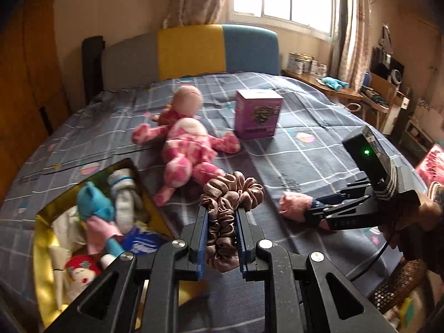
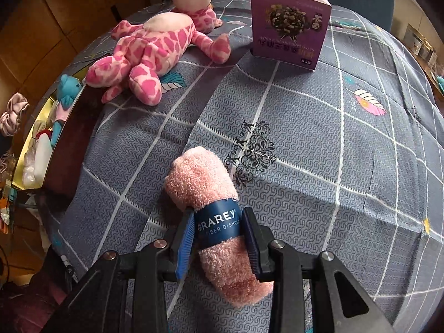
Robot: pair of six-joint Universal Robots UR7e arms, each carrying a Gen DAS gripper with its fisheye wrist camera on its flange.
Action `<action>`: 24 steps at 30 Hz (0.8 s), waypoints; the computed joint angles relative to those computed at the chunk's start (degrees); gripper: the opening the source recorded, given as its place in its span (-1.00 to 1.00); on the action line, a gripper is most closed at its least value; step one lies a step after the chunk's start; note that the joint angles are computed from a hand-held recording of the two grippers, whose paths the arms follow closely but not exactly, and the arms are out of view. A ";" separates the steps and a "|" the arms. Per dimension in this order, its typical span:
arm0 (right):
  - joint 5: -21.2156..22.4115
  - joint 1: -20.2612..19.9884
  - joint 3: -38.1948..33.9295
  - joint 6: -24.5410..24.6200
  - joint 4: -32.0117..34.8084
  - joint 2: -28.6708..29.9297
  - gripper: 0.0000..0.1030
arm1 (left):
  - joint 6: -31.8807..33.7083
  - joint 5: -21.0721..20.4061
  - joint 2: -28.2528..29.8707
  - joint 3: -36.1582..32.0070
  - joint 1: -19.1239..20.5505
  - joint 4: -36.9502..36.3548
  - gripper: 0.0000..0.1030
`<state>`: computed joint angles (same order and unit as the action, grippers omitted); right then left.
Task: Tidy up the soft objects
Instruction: 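Carry the scrunchie over the gold tray with the left tool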
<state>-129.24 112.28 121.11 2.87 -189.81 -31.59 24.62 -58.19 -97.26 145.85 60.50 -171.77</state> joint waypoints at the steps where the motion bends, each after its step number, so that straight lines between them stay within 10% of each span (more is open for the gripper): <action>1: 0.26 -0.10 0.00 -0.03 0.31 -0.11 -0.34 | 0.19 0.35 -0.56 -0.07 0.42 -0.17 -0.64; 12: -0.52 -0.34 -0.28 0.99 0.78 0.22 -0.28 | -3.11 -4.52 -6.71 -4.14 8.65 6.48 -0.64; 24: -3.15 1.05 -0.42 -0.13 -2.35 2.03 -0.28 | -10.04 -9.60 -9.66 -14.30 27.46 10.15 -0.64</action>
<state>-132.39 113.33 120.69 2.75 -192.15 -29.56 14.58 -67.80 -106.92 131.55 87.96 -161.61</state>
